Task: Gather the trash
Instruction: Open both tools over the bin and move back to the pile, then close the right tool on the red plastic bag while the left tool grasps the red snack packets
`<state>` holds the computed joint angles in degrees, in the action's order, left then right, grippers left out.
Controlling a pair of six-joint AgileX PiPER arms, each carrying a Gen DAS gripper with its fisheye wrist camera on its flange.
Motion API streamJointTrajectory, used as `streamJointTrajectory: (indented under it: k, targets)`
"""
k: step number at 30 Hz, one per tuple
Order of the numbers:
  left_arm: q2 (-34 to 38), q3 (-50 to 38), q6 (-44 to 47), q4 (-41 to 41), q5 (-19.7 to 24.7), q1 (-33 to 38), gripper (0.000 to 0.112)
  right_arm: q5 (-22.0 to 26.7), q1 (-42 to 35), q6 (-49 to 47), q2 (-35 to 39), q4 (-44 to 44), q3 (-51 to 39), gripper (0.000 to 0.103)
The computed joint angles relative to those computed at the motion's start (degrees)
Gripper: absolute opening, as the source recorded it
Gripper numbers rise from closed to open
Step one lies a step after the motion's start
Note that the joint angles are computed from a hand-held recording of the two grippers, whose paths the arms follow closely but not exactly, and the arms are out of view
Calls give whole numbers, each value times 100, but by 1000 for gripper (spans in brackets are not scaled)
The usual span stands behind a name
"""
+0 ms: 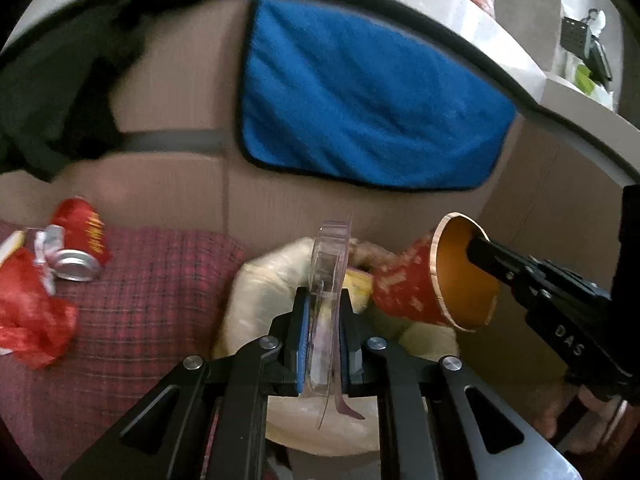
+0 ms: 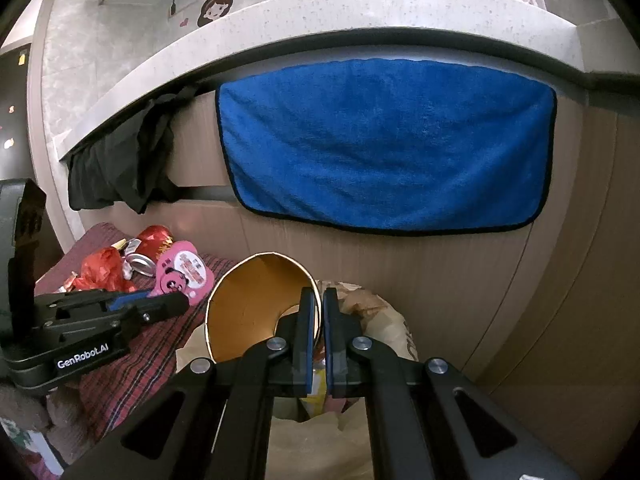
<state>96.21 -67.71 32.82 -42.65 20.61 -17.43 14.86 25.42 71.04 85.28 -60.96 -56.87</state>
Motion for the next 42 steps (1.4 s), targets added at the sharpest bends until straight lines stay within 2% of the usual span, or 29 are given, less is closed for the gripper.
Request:
streamJointTrajectory:
  k: [1,2,3,4,5,7,13,16,21,25,30,33,38,42]
  targets:
    - [66,-85,288,-300,195,84,18,-27,-11,148,10,-133,12,6]
    - [115,-155,458,-515,355,171,29,-5,-16,67,38,-37,-9,9]
    - [117,-169,549,-653,395,236,43,74,-10,-81,82,123,-64,17]
    - [93,-154,693,-847,398,306,48,143,-4,-172,128,218,-118,24]
    - [59,-147,800,-996,418,383,51,141,-8,-263,141,308,-130,25]
    - [-11,-162,746,-1009,469,508,51,137,6,-530,142,543,-144,25]
    - [-462,11,766,-915,588,943,51,239,134,-338,51,460,-154,24]
    - [-829,290,978,-945,648,1409,51,308,242,-518,-29,652,-215,24]
    - [-1479,805,1809,-1261,758,2529,51,566,669,-135,-105,286,-435,24]
    - [-1614,917,2595,-1614,1217,3720,51,709,1074,-43,105,167,-819,24]
    - [-1224,803,3373,-1945,1832,5150,51,821,1622,-7,591,63,-1367,24]
    - [-790,571,3552,-1945,2156,5841,51,840,1877,-453,1056,465,-1877,24]
    - [-80,165,3549,-1834,2264,6554,51,1039,2205,-1754,1971,1617,-2977,24]
    - [761,-591,2969,-1489,2537,6853,51,1159,2354,-2451,2632,2310,-3779,24]
